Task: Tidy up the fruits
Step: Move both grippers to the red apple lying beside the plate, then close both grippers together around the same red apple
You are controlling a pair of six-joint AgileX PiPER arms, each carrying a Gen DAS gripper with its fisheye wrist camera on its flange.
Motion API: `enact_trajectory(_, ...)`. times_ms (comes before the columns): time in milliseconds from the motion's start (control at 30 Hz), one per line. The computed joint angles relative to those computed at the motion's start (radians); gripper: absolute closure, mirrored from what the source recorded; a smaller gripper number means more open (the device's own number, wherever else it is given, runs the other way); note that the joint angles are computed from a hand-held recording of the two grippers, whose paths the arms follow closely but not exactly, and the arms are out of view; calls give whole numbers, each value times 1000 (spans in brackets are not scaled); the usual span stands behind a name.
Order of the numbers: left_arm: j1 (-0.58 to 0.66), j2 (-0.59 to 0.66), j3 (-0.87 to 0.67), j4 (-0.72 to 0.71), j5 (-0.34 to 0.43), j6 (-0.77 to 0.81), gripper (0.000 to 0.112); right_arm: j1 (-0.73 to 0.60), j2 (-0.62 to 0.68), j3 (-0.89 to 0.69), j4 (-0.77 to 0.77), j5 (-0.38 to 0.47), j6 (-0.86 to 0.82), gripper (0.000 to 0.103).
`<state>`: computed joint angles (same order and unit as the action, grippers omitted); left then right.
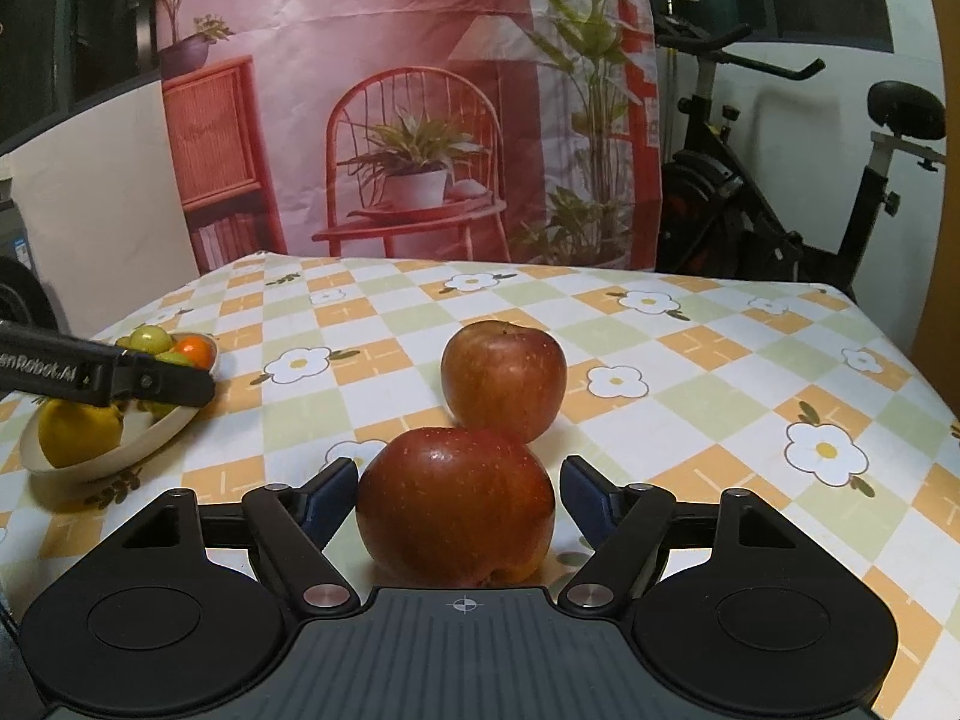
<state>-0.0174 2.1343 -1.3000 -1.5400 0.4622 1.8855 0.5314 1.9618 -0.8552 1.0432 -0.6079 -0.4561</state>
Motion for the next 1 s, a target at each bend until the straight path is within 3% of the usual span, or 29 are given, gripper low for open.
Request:
enact_trajectory(400,15,-7,40,-36,21,51,40,-31,-15,-39,57,88,-51,33)
enact_trajectory(767,28,-14,50,-56,41,56,40,-54,-13,-134,414,187,-381,36)
enact_trajectory(1000,30,-12,53,-68,47,62,40,-36,-9,-166,540,173,-529,37)
